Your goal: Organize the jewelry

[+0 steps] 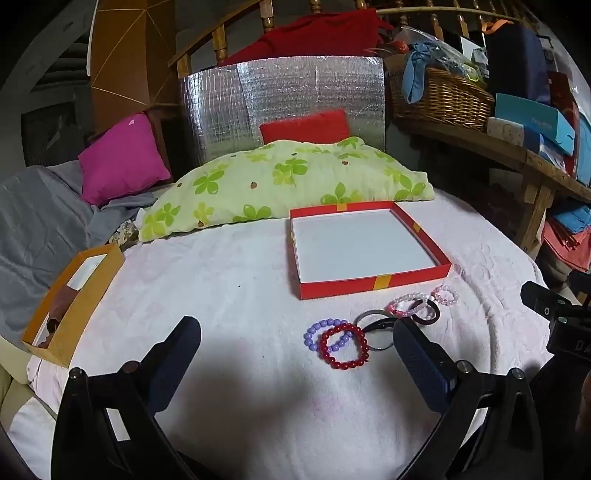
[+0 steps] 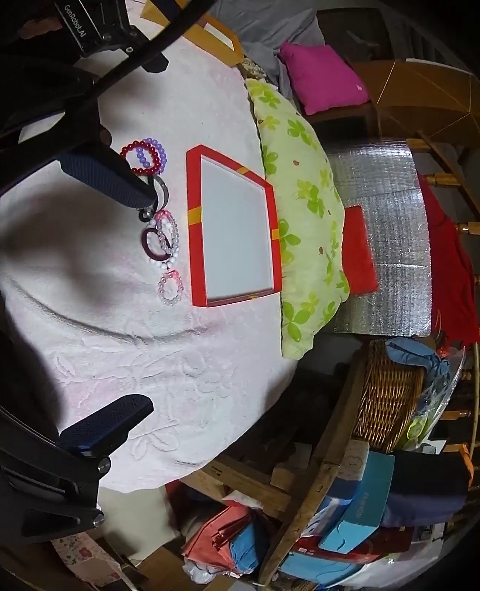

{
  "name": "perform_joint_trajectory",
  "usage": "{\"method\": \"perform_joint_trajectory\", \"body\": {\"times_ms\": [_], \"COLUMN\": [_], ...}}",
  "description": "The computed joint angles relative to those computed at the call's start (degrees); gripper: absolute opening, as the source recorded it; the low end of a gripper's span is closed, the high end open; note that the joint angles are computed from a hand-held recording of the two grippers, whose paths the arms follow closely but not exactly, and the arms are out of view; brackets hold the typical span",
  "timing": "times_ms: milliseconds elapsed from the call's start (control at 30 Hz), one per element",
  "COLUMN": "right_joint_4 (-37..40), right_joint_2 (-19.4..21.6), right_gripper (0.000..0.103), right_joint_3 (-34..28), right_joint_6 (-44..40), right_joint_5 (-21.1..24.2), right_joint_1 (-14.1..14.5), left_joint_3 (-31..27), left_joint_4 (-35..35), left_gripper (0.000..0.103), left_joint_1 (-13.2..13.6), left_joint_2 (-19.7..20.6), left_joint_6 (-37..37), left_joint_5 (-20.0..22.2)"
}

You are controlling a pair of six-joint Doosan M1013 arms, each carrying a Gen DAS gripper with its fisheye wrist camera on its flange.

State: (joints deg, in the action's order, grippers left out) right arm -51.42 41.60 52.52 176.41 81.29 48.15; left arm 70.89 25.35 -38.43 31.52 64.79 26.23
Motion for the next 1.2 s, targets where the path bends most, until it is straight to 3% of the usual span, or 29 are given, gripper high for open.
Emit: {"method": "perform_joint_trajectory", "body": {"times_ms": [800,1200], "right_joint_4": [1.7,2.2], "right_joint_2": [0.4,1.0], "right_gripper": [0.103,0.103], "right_joint_3": [-0.3,-0.9], "right_joint_6": [-0.6,-1.5], "right_joint_5": [0.2,0.7], "right_joint_1": [-0.4,-0.6], "left_joint_3": [-1.1,-1.1], "left_joint_4": [-2.8,-4.0], "left_gripper": [0.103,0.103], "left_joint_1": [-0.1,0.4], "left_joint_2": [0.8,1.2], "left_joint_6": [3.6,3.2], "left_joint_5": [2.9,2.1]}}
